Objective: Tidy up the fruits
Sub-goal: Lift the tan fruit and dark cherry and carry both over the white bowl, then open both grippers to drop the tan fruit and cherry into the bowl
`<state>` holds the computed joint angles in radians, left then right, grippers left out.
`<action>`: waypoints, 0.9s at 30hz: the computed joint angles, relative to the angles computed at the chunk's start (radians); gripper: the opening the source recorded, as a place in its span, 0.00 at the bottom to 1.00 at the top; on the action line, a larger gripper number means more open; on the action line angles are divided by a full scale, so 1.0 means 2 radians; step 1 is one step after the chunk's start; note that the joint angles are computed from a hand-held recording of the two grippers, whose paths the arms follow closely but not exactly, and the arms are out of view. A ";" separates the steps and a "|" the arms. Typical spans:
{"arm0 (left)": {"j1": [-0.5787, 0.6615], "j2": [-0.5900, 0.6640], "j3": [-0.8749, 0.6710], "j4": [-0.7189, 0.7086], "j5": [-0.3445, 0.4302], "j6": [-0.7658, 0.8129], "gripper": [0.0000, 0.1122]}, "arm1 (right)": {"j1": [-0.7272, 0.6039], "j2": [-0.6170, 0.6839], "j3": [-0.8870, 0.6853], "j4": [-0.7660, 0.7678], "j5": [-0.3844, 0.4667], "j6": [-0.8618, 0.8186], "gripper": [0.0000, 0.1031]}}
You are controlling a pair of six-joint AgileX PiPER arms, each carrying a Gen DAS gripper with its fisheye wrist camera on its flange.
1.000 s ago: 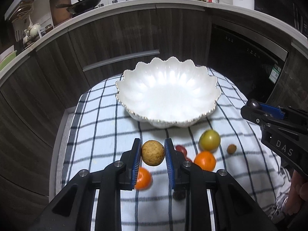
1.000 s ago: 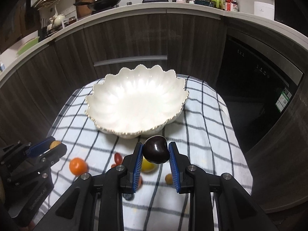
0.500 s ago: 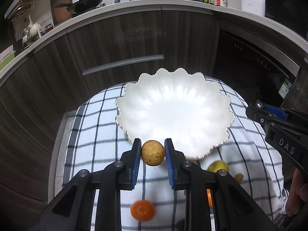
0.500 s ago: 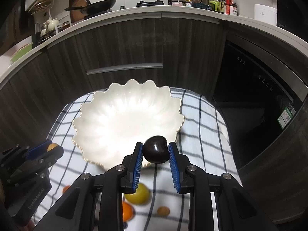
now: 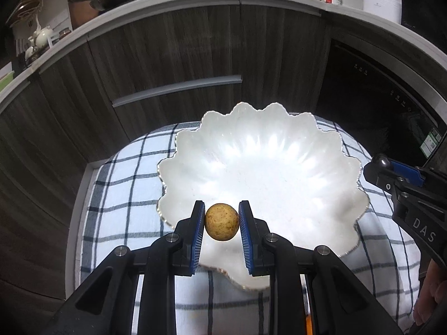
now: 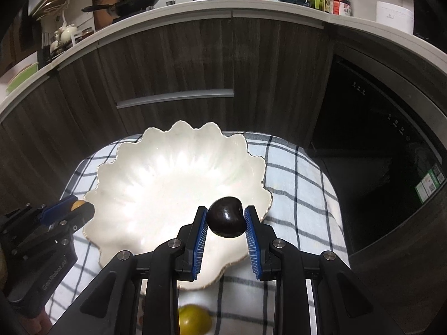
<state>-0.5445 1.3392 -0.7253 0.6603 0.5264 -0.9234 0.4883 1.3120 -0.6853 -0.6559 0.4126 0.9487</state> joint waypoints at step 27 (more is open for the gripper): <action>0.040 0.077 -0.030 0.008 -0.030 0.003 0.54 | -0.032 0.105 -0.048 0.022 -0.047 -0.037 0.65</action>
